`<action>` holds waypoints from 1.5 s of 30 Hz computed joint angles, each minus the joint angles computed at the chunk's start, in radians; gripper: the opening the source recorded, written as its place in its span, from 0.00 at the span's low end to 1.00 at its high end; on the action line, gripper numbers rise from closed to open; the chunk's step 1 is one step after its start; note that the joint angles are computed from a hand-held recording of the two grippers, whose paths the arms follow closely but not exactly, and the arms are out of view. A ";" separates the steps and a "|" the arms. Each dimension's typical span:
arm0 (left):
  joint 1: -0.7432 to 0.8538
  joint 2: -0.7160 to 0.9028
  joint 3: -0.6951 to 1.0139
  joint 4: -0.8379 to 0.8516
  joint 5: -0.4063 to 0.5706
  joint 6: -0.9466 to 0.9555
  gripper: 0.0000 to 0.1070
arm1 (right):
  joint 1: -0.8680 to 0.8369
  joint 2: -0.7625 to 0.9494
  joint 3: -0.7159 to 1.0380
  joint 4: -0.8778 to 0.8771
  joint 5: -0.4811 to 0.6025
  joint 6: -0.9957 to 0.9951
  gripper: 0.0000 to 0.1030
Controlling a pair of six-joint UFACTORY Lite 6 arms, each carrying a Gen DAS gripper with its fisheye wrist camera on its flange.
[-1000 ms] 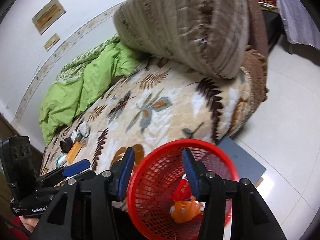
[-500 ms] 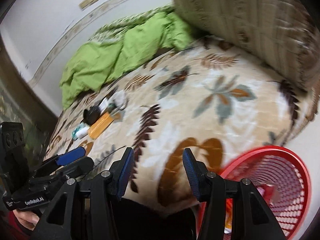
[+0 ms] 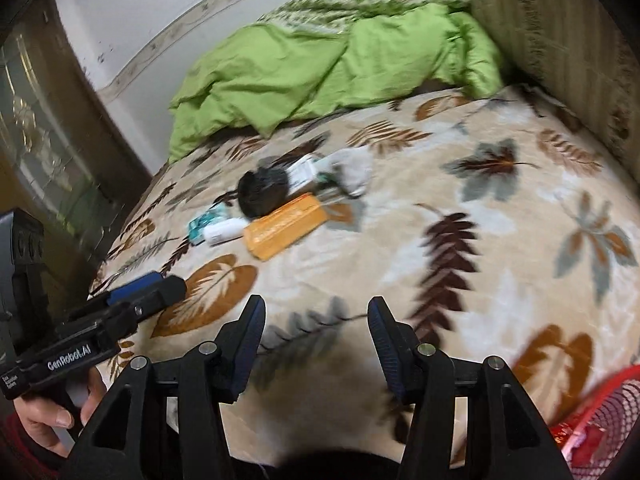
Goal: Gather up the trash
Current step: 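Move both open tools back over the trash on the bed, then grasp the white bottle with left tool while right tool grasps black plastic bag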
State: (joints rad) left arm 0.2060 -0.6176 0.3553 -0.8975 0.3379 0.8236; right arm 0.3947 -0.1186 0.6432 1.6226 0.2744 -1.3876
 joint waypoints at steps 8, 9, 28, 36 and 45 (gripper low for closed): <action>0.251 0.380 0.195 -0.417 0.068 0.607 0.63 | 0.111 0.135 0.044 0.261 -0.043 -0.226 0.55; 0.248 0.416 0.218 -0.445 0.065 0.641 0.63 | 0.110 0.130 0.040 0.298 -0.041 -0.264 0.55; 0.160 1.112 0.766 -0.322 0.118 0.621 0.41 | 0.109 0.201 0.075 0.290 -0.038 -0.245 0.55; 0.095 0.999 0.598 -0.539 0.015 0.762 0.29 | 0.106 0.200 0.073 0.291 -0.026 -0.241 0.55; 0.074 0.824 0.385 -0.848 -0.078 0.891 0.27 | 0.065 0.220 0.089 0.155 0.014 -0.103 0.55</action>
